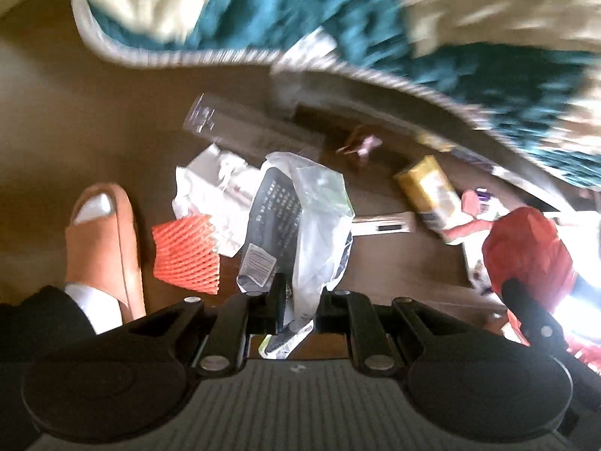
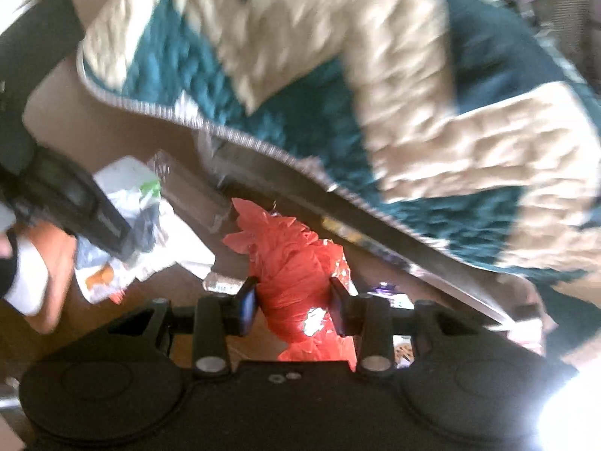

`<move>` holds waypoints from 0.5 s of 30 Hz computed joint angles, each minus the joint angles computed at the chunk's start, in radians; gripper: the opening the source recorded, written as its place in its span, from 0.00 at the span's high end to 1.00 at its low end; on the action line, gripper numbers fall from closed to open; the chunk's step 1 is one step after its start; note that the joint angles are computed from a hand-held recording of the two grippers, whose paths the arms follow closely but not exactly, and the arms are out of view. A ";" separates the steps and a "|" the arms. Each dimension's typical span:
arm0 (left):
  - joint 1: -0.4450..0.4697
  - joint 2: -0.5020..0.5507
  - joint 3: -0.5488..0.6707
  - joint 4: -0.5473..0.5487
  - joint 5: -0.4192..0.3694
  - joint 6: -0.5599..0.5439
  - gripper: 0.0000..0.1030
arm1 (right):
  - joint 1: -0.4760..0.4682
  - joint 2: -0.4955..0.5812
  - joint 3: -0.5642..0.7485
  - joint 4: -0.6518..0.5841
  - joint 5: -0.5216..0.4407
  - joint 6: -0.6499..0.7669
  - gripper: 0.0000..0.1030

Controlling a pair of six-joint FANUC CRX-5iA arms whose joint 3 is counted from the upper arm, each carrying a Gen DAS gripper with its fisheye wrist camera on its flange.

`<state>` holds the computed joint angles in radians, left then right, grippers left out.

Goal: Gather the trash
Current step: 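Lift both held bags and carry them to the teal wastebasket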

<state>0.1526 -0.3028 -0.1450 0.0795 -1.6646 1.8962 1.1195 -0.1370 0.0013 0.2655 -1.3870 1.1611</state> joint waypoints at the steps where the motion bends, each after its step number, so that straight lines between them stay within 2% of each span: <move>1: -0.020 -0.002 0.034 -0.007 -0.013 -0.003 0.87 | 0.001 -0.013 0.024 0.004 -0.019 -0.023 0.64; 8: -0.156 0.013 0.281 -0.036 -0.096 0.002 0.87 | 0.007 -0.083 0.171 0.056 -0.125 -0.142 0.64; 15: -0.306 0.114 0.602 -0.073 -0.159 0.016 0.87 | 0.000 -0.102 0.332 0.140 -0.194 -0.191 0.64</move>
